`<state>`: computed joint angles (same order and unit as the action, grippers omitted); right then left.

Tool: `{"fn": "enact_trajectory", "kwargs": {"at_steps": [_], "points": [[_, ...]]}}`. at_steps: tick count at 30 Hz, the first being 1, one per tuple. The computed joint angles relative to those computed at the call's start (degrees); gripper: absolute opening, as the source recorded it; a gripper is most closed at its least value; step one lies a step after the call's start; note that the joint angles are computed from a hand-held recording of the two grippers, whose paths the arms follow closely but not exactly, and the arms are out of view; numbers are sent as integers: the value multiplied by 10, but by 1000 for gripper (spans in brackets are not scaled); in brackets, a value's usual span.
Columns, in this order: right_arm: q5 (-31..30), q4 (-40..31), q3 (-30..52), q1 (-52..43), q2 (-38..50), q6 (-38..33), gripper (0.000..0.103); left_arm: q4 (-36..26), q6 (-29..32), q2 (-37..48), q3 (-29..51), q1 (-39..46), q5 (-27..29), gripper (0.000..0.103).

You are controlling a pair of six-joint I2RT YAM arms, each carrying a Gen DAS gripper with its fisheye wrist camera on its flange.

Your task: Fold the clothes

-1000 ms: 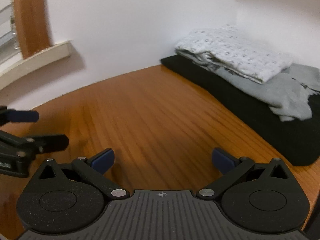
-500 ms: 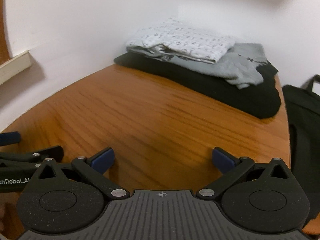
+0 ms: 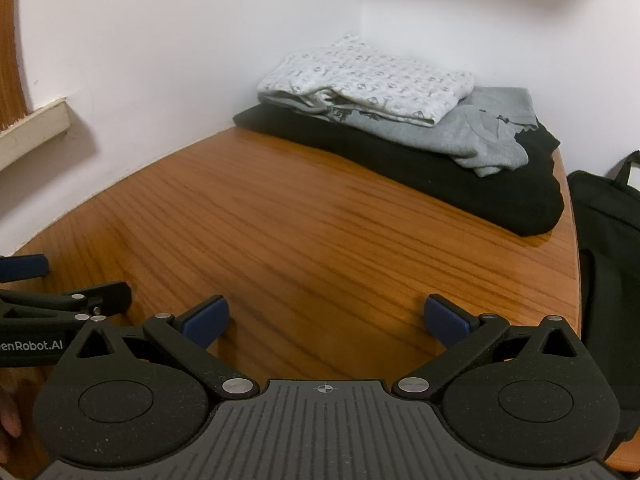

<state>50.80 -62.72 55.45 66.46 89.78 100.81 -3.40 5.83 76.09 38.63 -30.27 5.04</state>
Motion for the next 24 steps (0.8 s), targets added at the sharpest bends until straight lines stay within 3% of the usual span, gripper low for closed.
{"fn": "enact_trajectory", "kwargs": {"at_steps": [24], "points": [[0, 0, 0, 0, 0, 1, 103, 13, -2, 0, -12, -4, -2, 103]]}}
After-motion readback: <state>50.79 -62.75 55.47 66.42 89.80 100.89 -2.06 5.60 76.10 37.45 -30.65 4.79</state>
